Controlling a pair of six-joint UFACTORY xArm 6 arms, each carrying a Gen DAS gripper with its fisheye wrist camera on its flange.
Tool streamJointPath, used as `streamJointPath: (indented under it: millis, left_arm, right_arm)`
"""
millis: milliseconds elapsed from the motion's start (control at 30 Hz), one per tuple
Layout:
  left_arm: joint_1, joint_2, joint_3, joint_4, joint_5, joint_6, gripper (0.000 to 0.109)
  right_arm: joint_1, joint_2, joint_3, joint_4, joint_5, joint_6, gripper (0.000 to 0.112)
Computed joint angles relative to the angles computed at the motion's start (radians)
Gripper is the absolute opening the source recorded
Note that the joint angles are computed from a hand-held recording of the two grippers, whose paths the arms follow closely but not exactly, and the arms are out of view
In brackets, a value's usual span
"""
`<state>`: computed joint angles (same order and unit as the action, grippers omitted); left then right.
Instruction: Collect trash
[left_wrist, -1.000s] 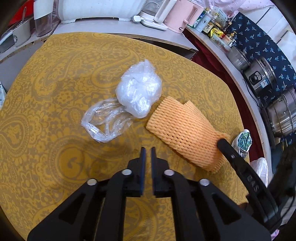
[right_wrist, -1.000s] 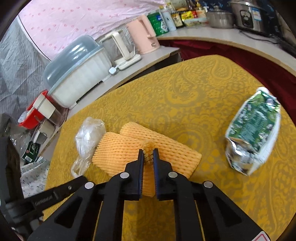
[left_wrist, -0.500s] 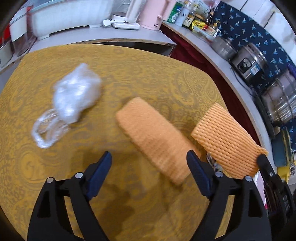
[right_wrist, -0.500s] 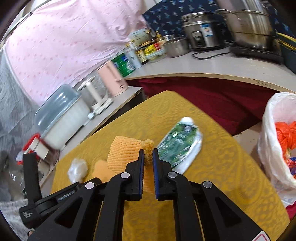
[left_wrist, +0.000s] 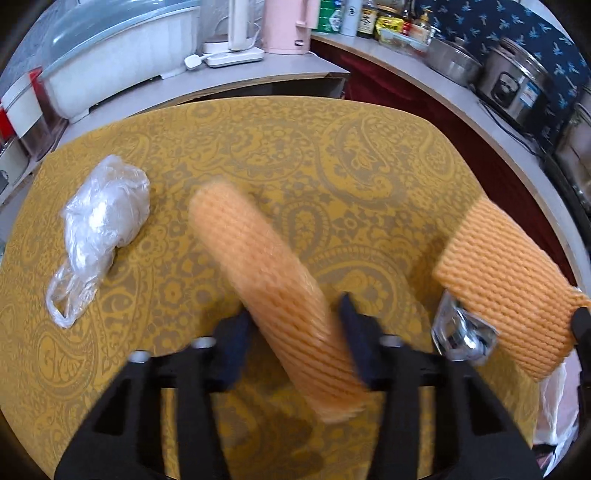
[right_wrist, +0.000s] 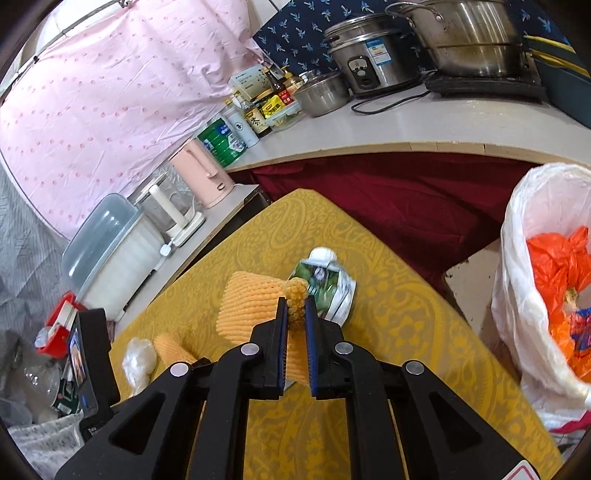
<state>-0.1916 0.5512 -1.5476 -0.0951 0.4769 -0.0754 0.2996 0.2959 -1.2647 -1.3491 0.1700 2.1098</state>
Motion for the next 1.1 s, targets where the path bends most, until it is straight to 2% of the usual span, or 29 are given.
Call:
streamJointPath:
  millis: [33, 100, 300, 567, 867, 1100]
  left_arm:
    - [-0.001, -0.01, 0.011, -0.023, 0.004, 0.02, 0.024]
    - [0.0, -0.053, 0.063, -0.058, 0.004, 0.058, 0.02]
    - [-0.014, -0.221, 0.259, -0.12, -0.056, 0.129, 0.019]
    - [-0.048, -0.466, 0.487, -0.19, -0.108, 0.217, 0.019]
    - [-0.118, -0.633, 0.605, -0.236, -0.11, 0.279, 0.019]
    - [-0.198, -0.686, 0.622, -0.248, -0.095, 0.308, 0.019]
  right_arm:
    - [0.007, -0.005, 0.006, -0.006, -0.001, 0.009, 0.009]
    - [0.018, -0.016, 0.014, -0.015, -0.002, 0.021, 0.009]
    - [0.064, -0.094, 0.074, -0.051, 0.02, 0.051, 0.009]
    - [0.125, -0.263, 0.201, -0.11, 0.092, 0.102, 0.009]
    - [0.179, -0.489, 0.362, -0.101, 0.226, 0.066, 0.009]
    - [0.19, -0.656, 0.486, -0.06, 0.33, 0.025, 0.009]
